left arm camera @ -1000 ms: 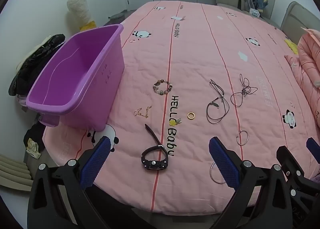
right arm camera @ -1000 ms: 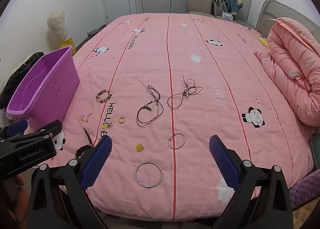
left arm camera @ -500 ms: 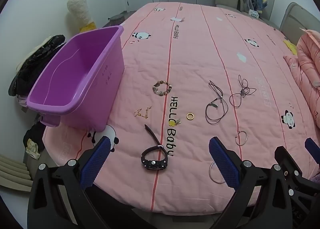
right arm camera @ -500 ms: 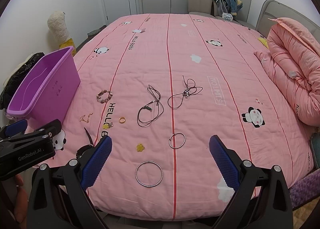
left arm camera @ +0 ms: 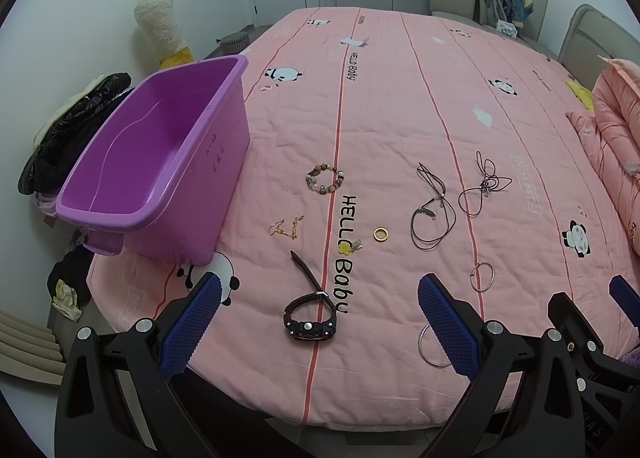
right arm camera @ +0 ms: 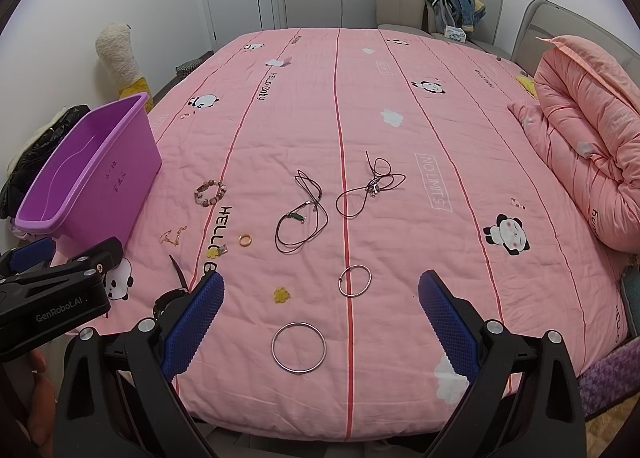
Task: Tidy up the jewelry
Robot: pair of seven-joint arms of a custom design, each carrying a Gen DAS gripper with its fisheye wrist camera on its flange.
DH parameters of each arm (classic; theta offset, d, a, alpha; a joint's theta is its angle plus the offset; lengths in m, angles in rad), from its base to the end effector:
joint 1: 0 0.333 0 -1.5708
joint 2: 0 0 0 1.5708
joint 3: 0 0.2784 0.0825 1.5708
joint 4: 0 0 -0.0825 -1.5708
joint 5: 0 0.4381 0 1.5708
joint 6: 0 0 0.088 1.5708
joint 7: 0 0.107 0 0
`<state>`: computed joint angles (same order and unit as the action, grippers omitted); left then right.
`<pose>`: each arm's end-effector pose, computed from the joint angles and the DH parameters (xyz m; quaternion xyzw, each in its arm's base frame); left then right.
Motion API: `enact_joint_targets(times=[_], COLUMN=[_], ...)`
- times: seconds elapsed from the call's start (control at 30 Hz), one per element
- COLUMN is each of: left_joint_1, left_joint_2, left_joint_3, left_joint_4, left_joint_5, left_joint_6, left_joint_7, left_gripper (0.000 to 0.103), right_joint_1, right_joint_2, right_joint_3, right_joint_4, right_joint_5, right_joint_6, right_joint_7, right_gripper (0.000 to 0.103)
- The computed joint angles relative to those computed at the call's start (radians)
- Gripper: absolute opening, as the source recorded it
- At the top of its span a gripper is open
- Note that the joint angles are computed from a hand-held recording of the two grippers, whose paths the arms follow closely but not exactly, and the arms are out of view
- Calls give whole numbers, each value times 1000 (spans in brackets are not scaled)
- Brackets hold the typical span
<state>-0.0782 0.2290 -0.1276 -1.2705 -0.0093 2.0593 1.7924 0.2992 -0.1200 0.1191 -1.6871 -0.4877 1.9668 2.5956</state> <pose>0.6928 -0.1332 0.6561 -0.5253 0.8043 -0.2072 0.1849 0.5675 0.2234 0.6465 -0.4829 0.8189 -0.2554 0.1759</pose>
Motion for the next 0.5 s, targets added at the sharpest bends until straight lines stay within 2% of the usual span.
enact_joint_targets(times=[0.5], left_joint_1=[-1], left_joint_2=[0], left_joint_3=[0], left_joint_4=[2], left_joint_5=[0], left_joint_6=[-2], left_joint_7=[1], left_gripper=[97], right_joint_1=[0], right_joint_2=[-1], right_joint_3=[-1], right_joint_4=[-1], right_joint_5=[1], right_joint_6=[3], right_joint_7=[1], right_gripper=[93])
